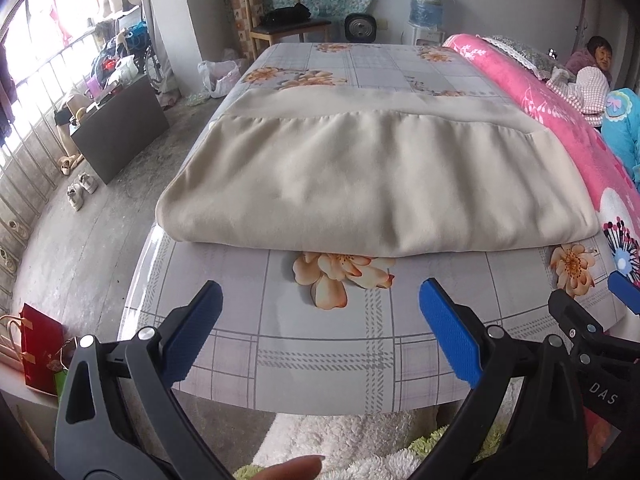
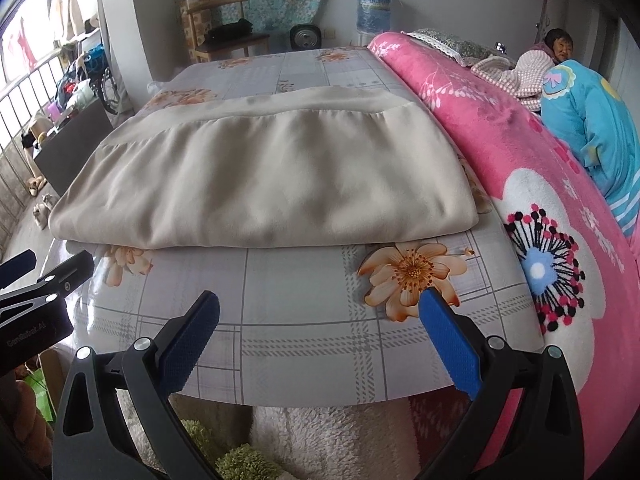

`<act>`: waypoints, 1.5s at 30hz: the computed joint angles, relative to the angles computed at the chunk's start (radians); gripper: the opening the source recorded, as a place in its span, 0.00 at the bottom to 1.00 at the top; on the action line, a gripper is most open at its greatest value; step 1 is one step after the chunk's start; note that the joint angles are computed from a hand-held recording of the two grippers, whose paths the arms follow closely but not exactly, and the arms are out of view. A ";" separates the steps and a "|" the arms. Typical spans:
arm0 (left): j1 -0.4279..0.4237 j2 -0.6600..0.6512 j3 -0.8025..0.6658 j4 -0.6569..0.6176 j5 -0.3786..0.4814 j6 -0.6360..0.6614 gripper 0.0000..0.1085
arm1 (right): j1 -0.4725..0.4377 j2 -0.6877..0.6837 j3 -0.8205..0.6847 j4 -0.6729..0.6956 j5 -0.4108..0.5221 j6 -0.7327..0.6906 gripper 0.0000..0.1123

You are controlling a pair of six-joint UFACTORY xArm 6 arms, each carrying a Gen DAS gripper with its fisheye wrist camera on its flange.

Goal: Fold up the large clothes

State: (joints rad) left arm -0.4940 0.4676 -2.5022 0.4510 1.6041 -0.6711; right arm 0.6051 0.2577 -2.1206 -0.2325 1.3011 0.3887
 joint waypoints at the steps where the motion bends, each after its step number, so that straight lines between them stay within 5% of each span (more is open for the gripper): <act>1: 0.004 0.012 -0.018 -0.016 0.012 0.002 0.88 | 0.000 0.011 -0.015 0.002 0.011 -0.003 0.86; 45: 0.040 -0.051 0.087 -0.079 -0.027 -0.038 0.88 | 0.028 0.126 -0.211 -0.027 0.154 -0.014 0.86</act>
